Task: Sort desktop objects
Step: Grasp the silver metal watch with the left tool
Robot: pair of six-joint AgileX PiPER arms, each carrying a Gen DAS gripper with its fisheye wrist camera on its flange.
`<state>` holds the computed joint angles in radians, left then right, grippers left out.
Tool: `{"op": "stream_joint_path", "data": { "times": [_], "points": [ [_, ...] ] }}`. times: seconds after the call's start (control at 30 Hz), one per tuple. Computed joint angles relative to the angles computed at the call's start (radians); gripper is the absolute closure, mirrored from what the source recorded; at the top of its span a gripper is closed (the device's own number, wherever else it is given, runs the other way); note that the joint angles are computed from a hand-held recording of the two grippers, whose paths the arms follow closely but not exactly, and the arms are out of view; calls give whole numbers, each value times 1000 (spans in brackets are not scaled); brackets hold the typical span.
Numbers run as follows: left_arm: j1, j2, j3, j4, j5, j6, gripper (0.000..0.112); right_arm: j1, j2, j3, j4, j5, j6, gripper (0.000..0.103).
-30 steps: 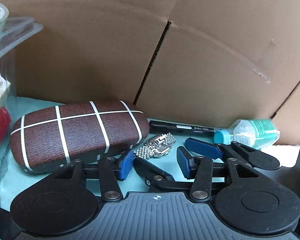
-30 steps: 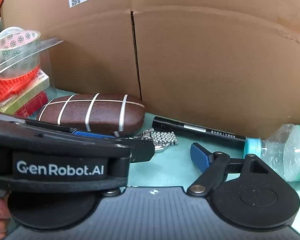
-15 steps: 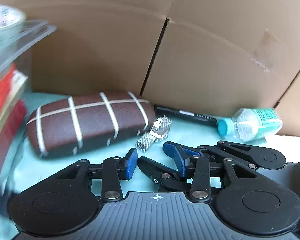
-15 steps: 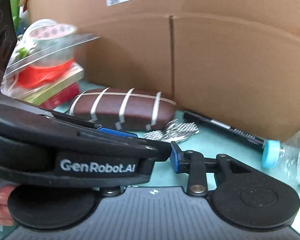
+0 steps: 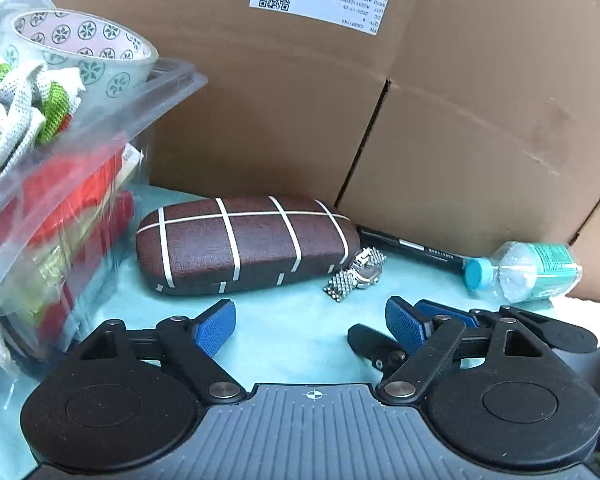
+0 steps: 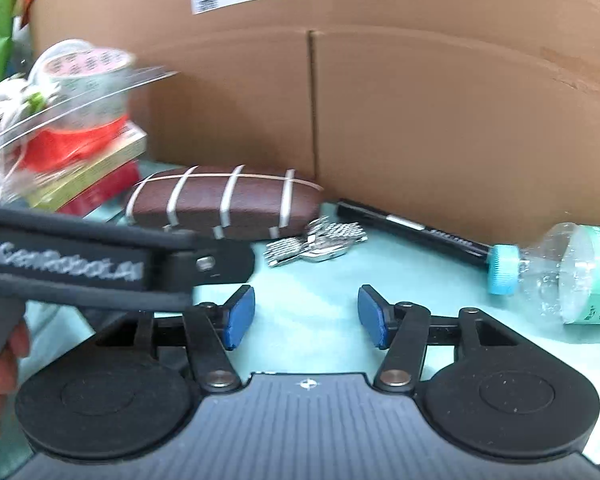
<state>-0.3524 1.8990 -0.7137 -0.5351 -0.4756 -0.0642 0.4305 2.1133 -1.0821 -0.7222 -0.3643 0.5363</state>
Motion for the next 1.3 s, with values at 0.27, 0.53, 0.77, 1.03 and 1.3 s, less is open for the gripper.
{"op": "stream_joint_path", "data": {
  "times": [0.27,0.53,0.77,1.03,1.3],
  "points": [
    [-6,8,7,-87,-68,51,22,-14,85,-170,-300,30,252,26],
    [7,1,17,-62,-90,22,20,-31,137,-285,-620,-7,525,29],
    [52,-32,22,179,22,-112,26,-43,66,-146,-640,-124,424,31],
    [69,-55,71,478,77,-307,49,-41,-70,117,-429,-164,186,30],
    [10,-124,129,465,111,-249,64,23,-160,311,-61,-164,-103,30]
  ]
}}
